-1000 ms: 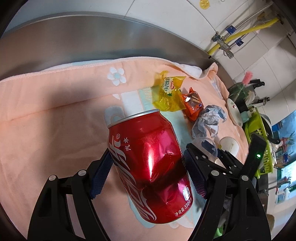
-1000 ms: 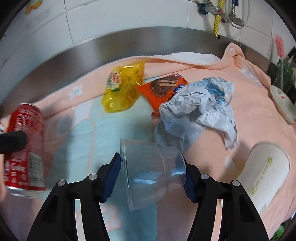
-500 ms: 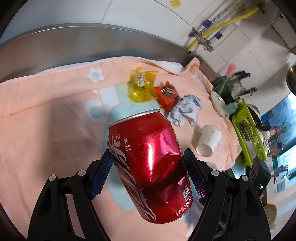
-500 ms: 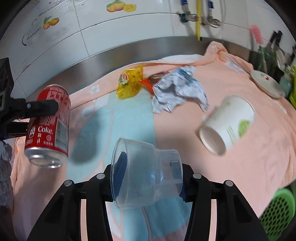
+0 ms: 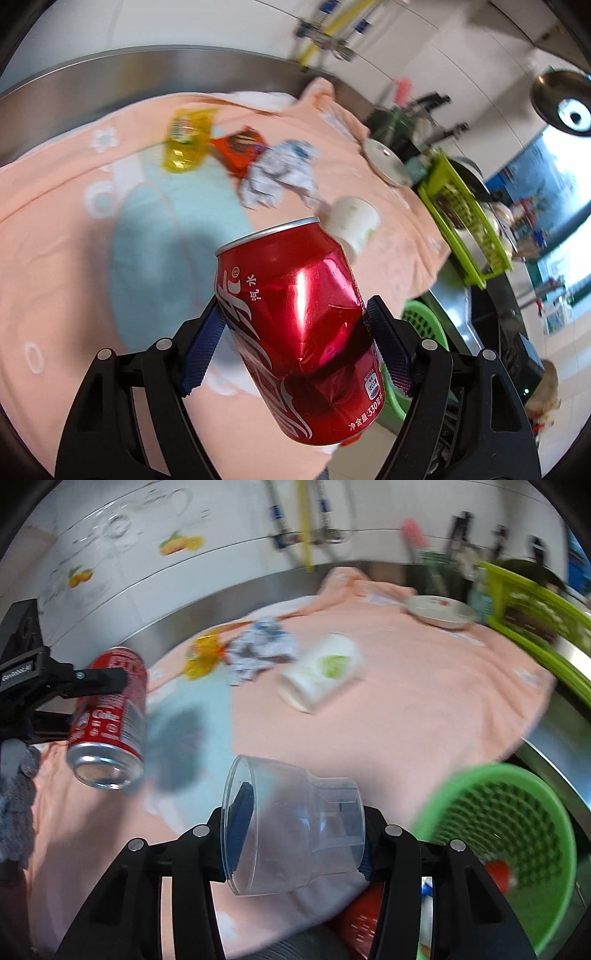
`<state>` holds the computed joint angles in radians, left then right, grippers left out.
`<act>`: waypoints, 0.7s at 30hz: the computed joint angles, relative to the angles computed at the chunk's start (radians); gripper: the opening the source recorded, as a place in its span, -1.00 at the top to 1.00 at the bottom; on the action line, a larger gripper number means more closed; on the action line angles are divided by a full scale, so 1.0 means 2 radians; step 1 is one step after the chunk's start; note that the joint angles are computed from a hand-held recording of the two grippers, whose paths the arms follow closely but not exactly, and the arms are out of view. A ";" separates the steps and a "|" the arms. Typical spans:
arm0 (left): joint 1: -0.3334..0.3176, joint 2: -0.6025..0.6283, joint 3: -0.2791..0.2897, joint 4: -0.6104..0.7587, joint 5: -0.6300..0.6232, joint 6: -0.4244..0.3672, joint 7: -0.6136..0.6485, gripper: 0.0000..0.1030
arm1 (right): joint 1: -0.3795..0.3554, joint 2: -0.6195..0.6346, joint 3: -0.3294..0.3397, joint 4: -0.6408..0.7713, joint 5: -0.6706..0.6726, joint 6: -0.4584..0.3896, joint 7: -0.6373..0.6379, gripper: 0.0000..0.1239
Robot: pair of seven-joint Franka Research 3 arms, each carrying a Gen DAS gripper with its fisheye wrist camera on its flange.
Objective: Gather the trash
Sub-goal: 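Grasp the clear plastic cup with the right tool and carry it over the basket, then open the right tool over the basket while the left tool drops the cola can in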
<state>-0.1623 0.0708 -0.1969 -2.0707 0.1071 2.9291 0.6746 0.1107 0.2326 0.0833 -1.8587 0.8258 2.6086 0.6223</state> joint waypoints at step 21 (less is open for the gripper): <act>-0.079 0.220 -0.046 0.307 -0.005 -0.133 0.111 -0.48 | -0.082 0.012 -0.047 -0.056 -0.085 0.058 0.087 0.14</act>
<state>-0.3202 0.5104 -0.2888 -1.4574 0.0977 2.6631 0.8968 -0.0525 0.2569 -0.0107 -1.9716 0.6551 2.7241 0.7963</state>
